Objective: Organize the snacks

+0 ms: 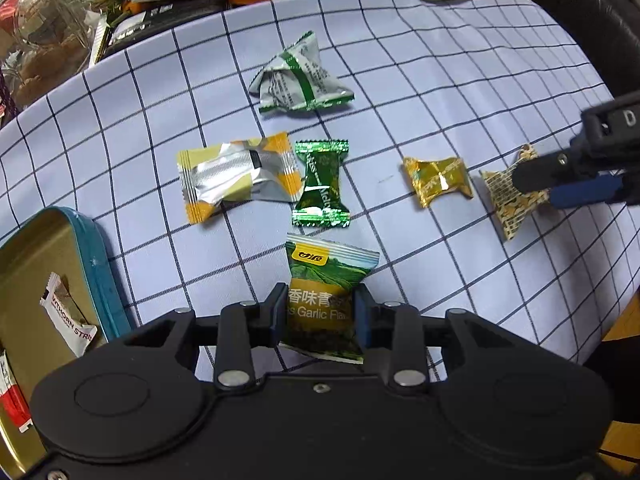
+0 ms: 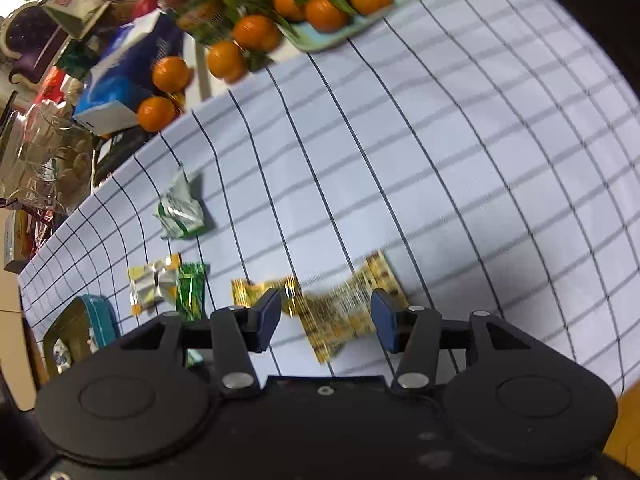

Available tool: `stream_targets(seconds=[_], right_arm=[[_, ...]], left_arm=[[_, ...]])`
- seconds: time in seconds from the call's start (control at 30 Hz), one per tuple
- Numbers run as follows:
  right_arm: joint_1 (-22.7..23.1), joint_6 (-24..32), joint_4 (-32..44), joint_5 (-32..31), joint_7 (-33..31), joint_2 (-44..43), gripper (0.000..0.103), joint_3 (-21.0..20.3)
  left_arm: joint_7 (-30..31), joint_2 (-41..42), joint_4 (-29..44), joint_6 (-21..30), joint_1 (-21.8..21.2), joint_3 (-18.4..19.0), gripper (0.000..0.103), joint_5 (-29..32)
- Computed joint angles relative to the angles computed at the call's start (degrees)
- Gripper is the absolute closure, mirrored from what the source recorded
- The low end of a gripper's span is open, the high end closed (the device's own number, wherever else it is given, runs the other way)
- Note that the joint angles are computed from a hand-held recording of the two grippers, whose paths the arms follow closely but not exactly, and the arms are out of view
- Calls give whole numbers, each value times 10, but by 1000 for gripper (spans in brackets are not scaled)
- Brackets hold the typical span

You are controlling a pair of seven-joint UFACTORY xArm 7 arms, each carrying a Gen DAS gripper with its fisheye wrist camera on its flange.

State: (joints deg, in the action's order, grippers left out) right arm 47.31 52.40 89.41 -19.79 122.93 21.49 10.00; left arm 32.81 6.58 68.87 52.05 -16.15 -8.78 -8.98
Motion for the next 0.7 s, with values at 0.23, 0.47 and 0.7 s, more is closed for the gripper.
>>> stream_targets(seconds=[0.23, 0.47, 0.7], right_arm=[[-12, -91, -60, 23, 50, -15, 48, -2], [2, 63, 78, 14, -19, 60, 47, -6], [47, 181, 195, -10, -65, 128, 45, -36]], left_arm=[[-17, 7, 10, 7, -1, 0, 60, -6], [-19, 5, 10, 8, 4, 1, 60, -18], [-27, 1, 6, 5, 6, 2, 60, -22]])
